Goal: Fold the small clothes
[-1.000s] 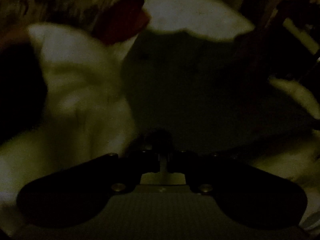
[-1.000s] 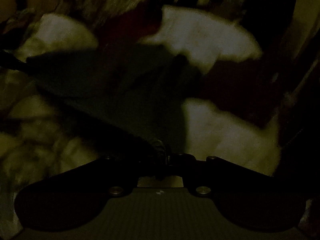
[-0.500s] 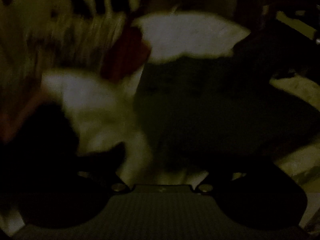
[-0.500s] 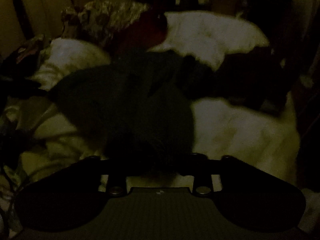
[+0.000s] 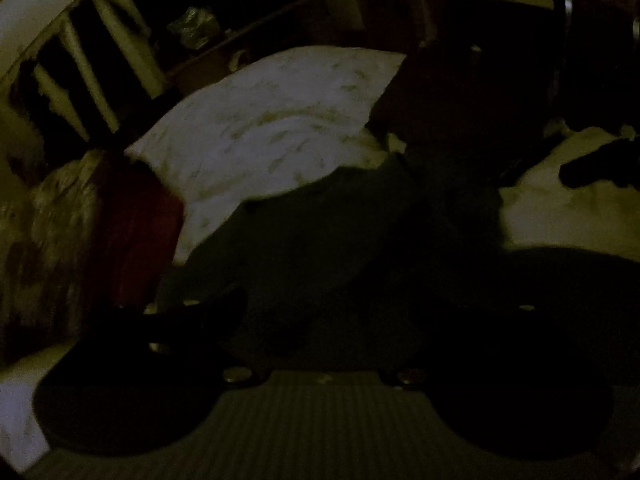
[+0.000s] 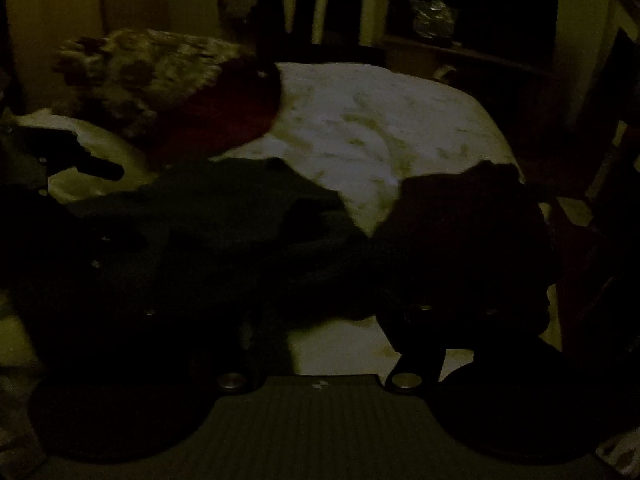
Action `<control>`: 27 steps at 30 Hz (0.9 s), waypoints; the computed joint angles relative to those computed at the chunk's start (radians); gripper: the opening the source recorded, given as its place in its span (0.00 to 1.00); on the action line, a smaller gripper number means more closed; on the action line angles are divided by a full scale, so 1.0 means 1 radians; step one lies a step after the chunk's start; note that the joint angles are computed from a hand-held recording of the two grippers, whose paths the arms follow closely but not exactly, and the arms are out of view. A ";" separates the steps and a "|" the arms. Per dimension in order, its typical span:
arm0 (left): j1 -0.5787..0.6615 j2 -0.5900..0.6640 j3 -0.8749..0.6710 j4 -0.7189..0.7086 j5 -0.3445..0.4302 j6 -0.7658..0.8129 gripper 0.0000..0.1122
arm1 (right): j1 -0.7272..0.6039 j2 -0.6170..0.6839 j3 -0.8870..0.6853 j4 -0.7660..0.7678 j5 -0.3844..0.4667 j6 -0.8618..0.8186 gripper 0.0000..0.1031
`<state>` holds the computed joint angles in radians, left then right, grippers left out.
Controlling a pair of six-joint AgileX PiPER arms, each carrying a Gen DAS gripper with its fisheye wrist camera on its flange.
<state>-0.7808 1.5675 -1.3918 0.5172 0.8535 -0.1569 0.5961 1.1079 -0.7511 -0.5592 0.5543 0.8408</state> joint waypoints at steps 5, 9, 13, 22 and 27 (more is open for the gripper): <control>-0.029 0.245 -0.123 0.191 -0.085 -0.163 0.76 | -0.143 0.044 0.067 0.208 -0.163 -0.143 0.96; -0.036 0.429 -0.229 0.271 -0.079 -0.218 0.38 | -0.143 0.022 0.103 0.213 -0.170 -0.121 0.96; 0.041 0.445 -0.303 0.044 -0.069 -0.115 0.10 | -0.158 0.019 0.127 0.189 -0.188 -0.088 0.96; 0.295 0.293 -0.354 0.144 -0.011 -0.129 0.04 | -0.204 0.134 0.070 0.341 -0.298 -0.272 0.93; 0.458 0.395 -0.593 0.263 0.112 -0.186 0.03 | -0.176 0.232 0.005 0.098 -0.285 -0.043 0.90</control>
